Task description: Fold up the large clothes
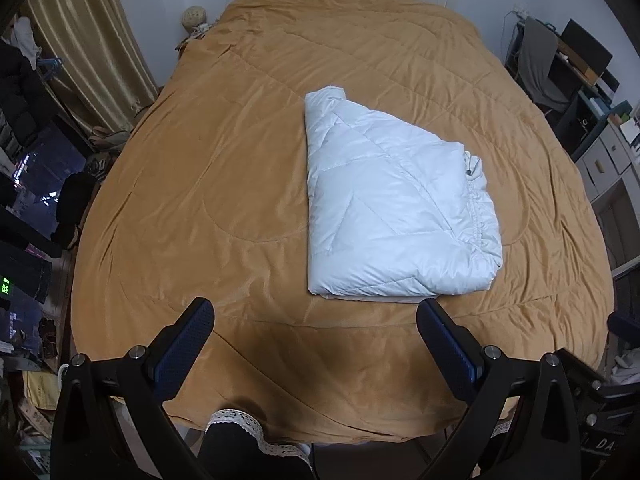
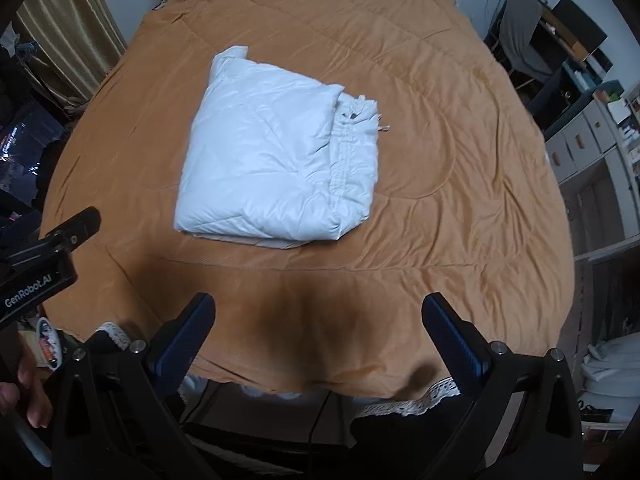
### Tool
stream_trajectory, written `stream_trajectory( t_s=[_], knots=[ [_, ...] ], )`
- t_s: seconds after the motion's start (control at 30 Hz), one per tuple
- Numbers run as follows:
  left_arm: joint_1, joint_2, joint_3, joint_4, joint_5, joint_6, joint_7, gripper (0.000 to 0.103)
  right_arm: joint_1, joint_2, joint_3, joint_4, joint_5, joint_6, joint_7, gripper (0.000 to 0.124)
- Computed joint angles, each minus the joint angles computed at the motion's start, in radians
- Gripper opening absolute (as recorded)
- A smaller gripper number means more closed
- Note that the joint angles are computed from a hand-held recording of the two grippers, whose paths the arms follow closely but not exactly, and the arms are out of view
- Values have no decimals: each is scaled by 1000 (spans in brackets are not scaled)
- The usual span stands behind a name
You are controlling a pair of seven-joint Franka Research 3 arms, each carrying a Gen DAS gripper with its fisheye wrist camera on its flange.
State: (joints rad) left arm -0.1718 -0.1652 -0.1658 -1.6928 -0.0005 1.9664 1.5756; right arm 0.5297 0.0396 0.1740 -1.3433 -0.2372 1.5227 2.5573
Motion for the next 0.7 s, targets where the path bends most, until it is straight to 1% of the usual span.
stream_trajectory(
  t_s=[0.07,0.17,0.3,0.7],
  knots=[
    [-1,-2,3,2,-16,-9,-1,101,-3,-9,-1,-16,29,23,6,103],
    [1,-4,2,7,-17,-13,-9,101,-6,-14,1,-24,48,36,11,103],
    [2,3,3,17,-23,-12,-18,101,-7,-10,2,-19,45,21,16,103],
    [7,10,2,26,-22,-29,-46,101,-10,-11,2,-23,48,14,23,103]
  ],
)
